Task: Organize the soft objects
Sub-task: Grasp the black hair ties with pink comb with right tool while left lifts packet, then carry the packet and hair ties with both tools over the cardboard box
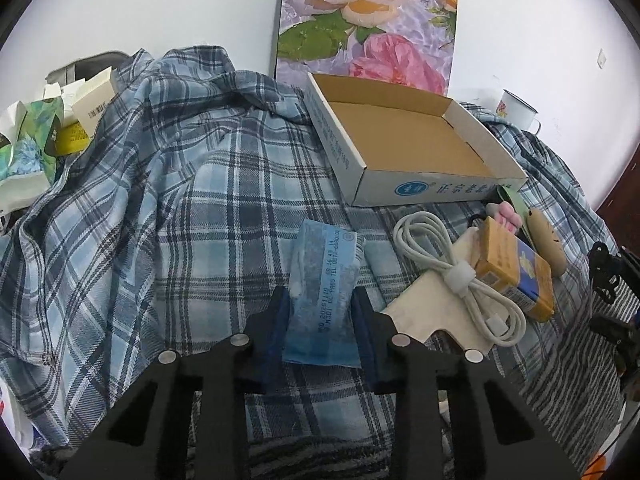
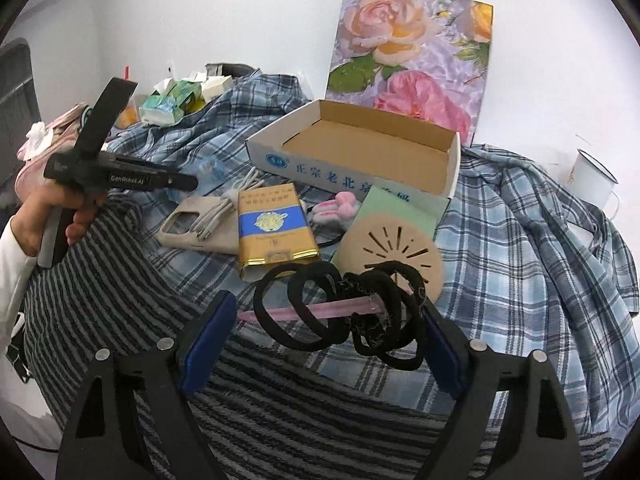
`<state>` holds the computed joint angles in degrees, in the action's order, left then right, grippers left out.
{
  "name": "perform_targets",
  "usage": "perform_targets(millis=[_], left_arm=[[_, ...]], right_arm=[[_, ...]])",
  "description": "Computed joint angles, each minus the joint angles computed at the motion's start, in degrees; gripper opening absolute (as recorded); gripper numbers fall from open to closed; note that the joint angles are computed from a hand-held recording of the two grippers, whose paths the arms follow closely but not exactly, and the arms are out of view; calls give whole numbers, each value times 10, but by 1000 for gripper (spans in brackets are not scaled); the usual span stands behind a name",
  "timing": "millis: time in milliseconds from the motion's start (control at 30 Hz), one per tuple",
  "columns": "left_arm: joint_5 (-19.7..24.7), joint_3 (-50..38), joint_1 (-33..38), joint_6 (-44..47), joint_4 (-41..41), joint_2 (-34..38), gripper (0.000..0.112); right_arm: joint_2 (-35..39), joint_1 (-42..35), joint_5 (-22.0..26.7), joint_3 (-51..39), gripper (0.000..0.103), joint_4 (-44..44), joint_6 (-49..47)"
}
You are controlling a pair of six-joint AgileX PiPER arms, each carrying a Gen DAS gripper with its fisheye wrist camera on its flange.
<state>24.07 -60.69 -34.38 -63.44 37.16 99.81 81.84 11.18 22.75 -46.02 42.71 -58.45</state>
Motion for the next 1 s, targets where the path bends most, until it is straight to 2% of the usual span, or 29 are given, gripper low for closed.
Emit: perform_targets(millis=[200, 367, 533, 833, 1000], left_arm=[[-26, 26, 3, -52, 48, -25, 30], [-19, 39, -14, -126, 116, -50, 30], [-5, 30, -40, -149, 140, -66, 30], [57, -9, -100, -184, 187, -97, 30], [113, -58, -137, -180, 209, -94, 30]], right_arm=[[-16, 0, -16, 15, 86, 30, -33], [-31, -11, -22, 29, 86, 76, -74], [-46, -32, -15, 38, 86, 142, -132], [-85, -66, 11, 29, 86, 255, -221], [-100, -65, 21, -1, 86, 289, -244]])
